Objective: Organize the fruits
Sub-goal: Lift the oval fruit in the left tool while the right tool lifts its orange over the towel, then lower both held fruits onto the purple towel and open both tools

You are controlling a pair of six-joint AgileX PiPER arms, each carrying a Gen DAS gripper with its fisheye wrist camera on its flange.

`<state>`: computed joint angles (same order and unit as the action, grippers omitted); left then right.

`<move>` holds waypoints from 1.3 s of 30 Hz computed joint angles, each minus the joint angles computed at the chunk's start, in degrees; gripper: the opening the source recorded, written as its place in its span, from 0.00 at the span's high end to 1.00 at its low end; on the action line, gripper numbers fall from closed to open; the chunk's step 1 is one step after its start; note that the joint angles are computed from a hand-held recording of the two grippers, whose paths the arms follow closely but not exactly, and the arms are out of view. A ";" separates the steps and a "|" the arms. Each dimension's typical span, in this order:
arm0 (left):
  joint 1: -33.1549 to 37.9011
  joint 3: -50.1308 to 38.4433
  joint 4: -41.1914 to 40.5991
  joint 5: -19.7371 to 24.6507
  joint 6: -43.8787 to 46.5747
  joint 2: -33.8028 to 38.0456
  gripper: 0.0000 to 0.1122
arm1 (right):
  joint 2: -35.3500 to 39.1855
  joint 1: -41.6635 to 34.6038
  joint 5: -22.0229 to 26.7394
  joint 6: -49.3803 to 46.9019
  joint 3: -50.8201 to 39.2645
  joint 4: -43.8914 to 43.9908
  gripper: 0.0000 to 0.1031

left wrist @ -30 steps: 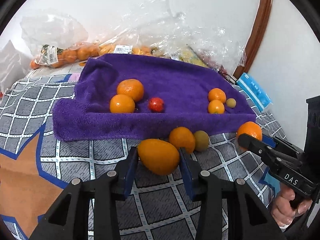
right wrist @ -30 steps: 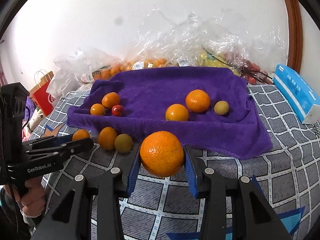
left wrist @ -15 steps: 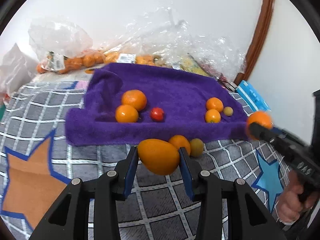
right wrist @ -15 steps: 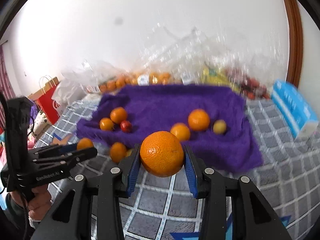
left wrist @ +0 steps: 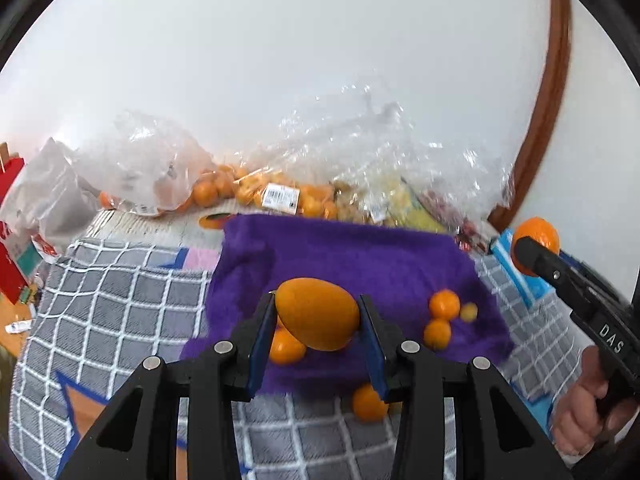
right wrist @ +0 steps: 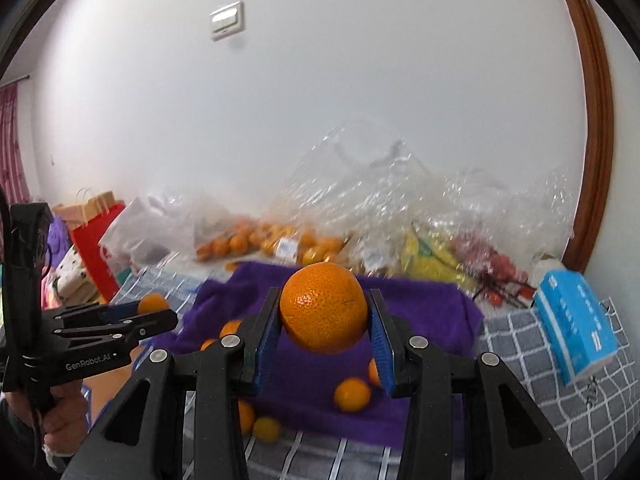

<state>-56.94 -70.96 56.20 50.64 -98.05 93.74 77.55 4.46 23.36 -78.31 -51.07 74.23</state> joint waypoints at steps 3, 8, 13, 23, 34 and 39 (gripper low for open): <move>2.89 -2.02 0.48 -2.82 -0.27 2.48 0.65 | 3.94 -0.92 0.73 -0.14 -2.49 1.14 0.60; 6.66 -4.50 0.75 -8.00 -0.88 7.66 0.65 | 11.48 -3.60 2.86 -1.51 -4.49 3.83 0.60; 8.17 -1.46 4.15 -12.87 -6.94 9.52 0.65 | 14.77 -3.35 0.35 0.09 -5.54 0.76 0.60; 9.04 1.87 9.72 -16.32 -13.56 9.49 0.65 | 18.31 -1.94 1.95 -4.37 -5.61 4.13 0.60; 9.62 2.87 11.26 -15.95 -17.00 9.16 0.65 | 20.11 0.11 1.59 -7.90 -4.83 7.99 0.60; 9.46 3.15 11.70 -15.54 -17.80 8.78 0.65 | 20.49 1.55 -0.46 -7.88 -4.79 7.32 0.60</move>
